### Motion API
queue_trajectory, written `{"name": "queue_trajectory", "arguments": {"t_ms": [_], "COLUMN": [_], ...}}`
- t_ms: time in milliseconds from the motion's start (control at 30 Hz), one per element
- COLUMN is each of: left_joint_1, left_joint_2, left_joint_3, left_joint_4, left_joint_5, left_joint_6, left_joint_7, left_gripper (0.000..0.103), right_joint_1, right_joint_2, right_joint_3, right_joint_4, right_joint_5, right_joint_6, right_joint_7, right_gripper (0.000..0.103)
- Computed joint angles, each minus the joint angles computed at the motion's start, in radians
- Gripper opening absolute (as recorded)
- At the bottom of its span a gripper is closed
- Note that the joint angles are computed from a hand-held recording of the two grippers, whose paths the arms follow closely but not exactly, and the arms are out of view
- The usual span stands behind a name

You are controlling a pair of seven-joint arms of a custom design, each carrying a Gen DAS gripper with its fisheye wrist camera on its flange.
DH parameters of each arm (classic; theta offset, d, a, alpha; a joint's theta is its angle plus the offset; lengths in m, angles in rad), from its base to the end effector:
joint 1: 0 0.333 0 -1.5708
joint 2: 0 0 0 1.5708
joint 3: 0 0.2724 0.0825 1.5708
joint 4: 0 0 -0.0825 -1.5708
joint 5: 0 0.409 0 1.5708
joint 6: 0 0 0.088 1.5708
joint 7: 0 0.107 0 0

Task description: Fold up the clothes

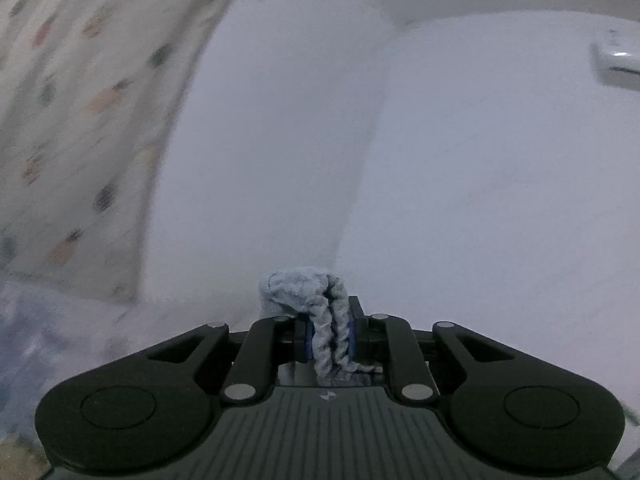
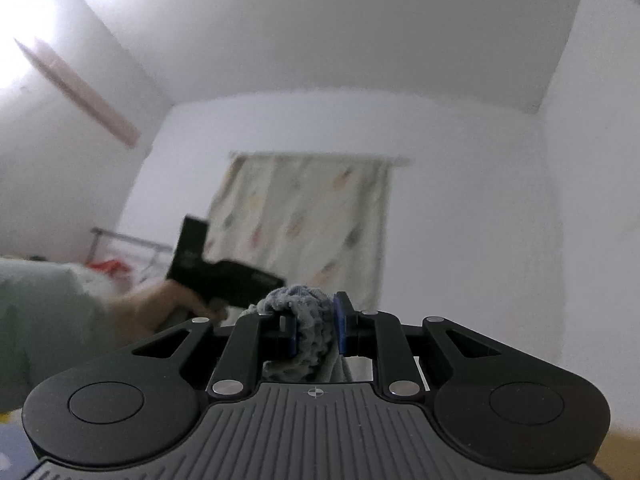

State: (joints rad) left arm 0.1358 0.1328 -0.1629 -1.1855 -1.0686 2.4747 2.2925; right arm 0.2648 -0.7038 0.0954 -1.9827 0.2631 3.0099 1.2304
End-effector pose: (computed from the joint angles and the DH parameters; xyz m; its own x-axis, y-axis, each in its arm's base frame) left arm 0.6263 -0.0032 0.8110 -0.5188 -0.7968 0.3097 -0.2379 -0.2134 -0.9476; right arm 0.3234 0.1299 0.8916 0.3473 -0.9265 0.1451 0.2009 -0.0776 -0.9765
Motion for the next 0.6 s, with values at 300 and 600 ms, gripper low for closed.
{"name": "queue_trajectory", "arguments": {"t_ms": [300, 600], "left_joint_1": [0.118, 0.275], "left_joint_2": [-0.020, 0.300], "left_joint_3": [0.128, 0.143], "left_joint_4": [-0.172, 0.147], "left_joint_5": [-0.009, 0.144], "left_joint_6": [-0.031, -0.113], "left_joint_7": [0.031, -0.124], "left_gripper": [0.018, 0.018], "right_joint_1": [-0.020, -0.268], "right_joint_2": [0.256, 0.656], "right_joint_3": [0.210, 0.605], "right_joint_4": [0.090, 0.333], "right_joint_5": [-0.067, -0.690], "right_joint_6": [-0.014, 0.015], "right_joint_7": [0.232, 0.809], "right_gripper": [0.020, 0.020]}}
